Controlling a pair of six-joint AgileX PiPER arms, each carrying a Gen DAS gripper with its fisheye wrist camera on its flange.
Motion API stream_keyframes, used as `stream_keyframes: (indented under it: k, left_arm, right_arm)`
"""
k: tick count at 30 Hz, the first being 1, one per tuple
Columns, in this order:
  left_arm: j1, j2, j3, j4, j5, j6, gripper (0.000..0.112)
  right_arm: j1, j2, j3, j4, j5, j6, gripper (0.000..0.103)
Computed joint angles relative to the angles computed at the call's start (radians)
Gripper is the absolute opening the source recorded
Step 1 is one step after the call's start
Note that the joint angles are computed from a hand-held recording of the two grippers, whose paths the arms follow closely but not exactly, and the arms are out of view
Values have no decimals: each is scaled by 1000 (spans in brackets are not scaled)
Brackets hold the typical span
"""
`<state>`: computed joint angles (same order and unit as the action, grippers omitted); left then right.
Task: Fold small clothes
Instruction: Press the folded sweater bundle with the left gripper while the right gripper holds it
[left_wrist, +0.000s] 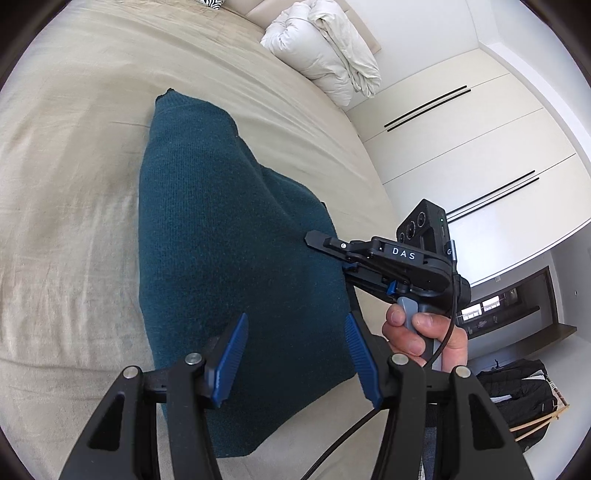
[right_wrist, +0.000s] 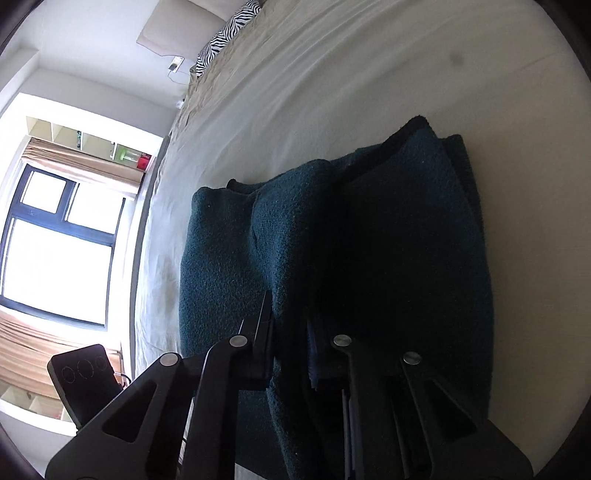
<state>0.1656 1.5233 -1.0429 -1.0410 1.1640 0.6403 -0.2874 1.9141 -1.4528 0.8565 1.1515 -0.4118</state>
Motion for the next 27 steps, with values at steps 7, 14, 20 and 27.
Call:
stream_keyframes:
  k: [7, 14, 20, 27]
  left_arm:
    - [-63, -11, 6, 4, -26, -4, 57]
    - [-129, 0, -24, 30, -52, -24, 57]
    - [-122, 6, -28, 34, -50, -14, 57]
    - [-167, 31, -38, 43, -99, -22, 57]
  right_arm:
    - [-52, 8, -47, -69, 19, 8, 11]
    - [-74, -44, 30, -84, 8, -22, 11]
    - [-26, -57, 10, -126, -24, 53, 11]
    - [-30, -20, 53, -106, -63, 23, 11]
